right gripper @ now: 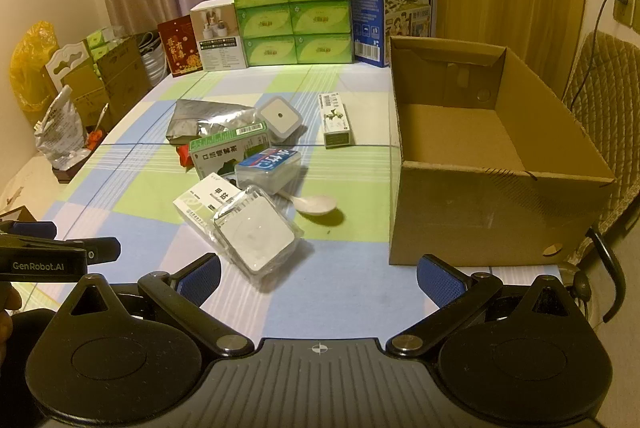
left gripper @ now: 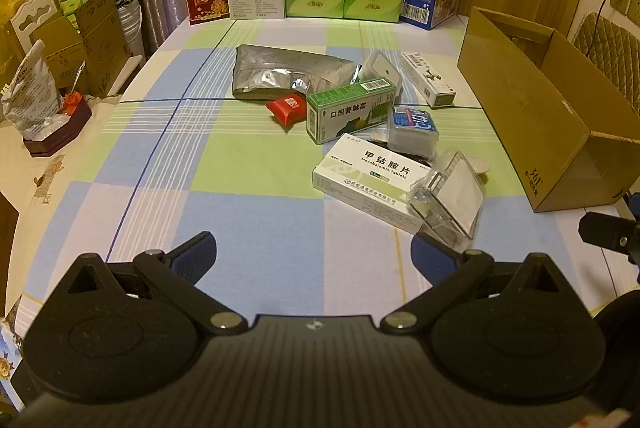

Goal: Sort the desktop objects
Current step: 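Move the right tool toward the clear plastic container with white contents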

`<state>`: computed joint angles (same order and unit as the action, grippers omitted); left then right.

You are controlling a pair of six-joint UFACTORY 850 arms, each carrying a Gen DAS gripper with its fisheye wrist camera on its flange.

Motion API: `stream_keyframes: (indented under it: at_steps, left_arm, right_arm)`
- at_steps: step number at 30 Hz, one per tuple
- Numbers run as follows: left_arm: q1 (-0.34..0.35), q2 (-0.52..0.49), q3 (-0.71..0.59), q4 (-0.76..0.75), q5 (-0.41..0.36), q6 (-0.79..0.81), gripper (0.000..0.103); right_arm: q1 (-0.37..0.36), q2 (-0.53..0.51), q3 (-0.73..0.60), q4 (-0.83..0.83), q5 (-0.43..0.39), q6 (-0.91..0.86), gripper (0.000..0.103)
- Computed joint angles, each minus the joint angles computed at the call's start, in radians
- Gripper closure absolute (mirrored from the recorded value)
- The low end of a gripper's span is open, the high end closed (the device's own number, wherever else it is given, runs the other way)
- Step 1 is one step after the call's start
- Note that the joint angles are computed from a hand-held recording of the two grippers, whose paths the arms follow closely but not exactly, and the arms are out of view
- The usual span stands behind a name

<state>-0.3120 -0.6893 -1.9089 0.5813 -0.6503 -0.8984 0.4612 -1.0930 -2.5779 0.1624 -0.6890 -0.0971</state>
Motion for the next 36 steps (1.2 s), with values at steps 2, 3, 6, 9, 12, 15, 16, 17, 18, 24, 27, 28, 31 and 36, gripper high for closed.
stream_keyframes:
  at_steps: [2,3,6,9,12,15,16,17,18,24,27,28,31,36]
  left_arm:
    - [0.001,0.001,0.001,-0.002,0.001,0.003,0.001]
    - [0.001,0.001,0.001,-0.002,0.001,0.003,0.001]
    - [0.001,0.0,0.0,-0.003,0.0,0.004,0.001]
    - [0.001,0.001,0.002,-0.004,0.002,0.004,0.001]
    - [0.001,0.0,-0.001,-0.004,0.0,0.006,0.001]
    - [0.001,0.002,0.004,0.003,-0.001,0.001,0.001]
    - [0.001,0.002,0.005,0.003,-0.001,0.001,0.001]
    - [0.001,0.002,0.005,0.003,-0.001,0.002,0.001]
    - [0.001,0.002,0.005,0.003,-0.001,0.002,0.001]
    - [0.002,0.008,0.01,0.01,-0.002,-0.014,0.001]
    - [0.0,0.008,0.009,0.026,-0.017,-0.019,0.001]
    - [0.0,0.007,0.007,0.03,-0.025,-0.02,0.001]
    - [0.004,0.014,0.015,0.03,-0.025,-0.017,0.001]
    - [0.014,0.029,0.033,0.028,-0.018,-0.022,0.001]
  right_arm:
    - [0.0,0.001,0.001,-0.001,0.0,0.001,0.002]
    - [0.001,0.002,0.004,-0.001,0.001,0.001,0.002]
    - [0.0,-0.005,-0.01,0.001,-0.005,-0.001,0.002]
    - [0.0,-0.006,-0.011,0.001,-0.007,-0.001,0.002]
    - [0.0,-0.012,-0.023,0.003,-0.014,-0.004,0.002]
    - [-0.001,-0.004,-0.005,0.012,-0.004,-0.014,0.002]
    - [-0.001,0.006,0.015,0.016,0.006,-0.016,0.002]
    - [-0.001,0.008,0.017,0.017,0.007,-0.017,0.002]
    - [-0.002,0.007,0.017,0.019,0.006,-0.018,0.002]
    - [-0.001,0.015,0.03,0.019,0.01,-0.022,0.002]
    - [0.0,0.009,0.017,0.011,0.0,-0.019,0.002]
    - [0.002,0.019,0.035,0.009,0.008,-0.021,0.002]
    - [-0.003,0.015,0.025,0.027,0.014,-0.032,0.002]
    - [-0.003,0.001,-0.007,0.046,-0.008,-0.069,0.002]
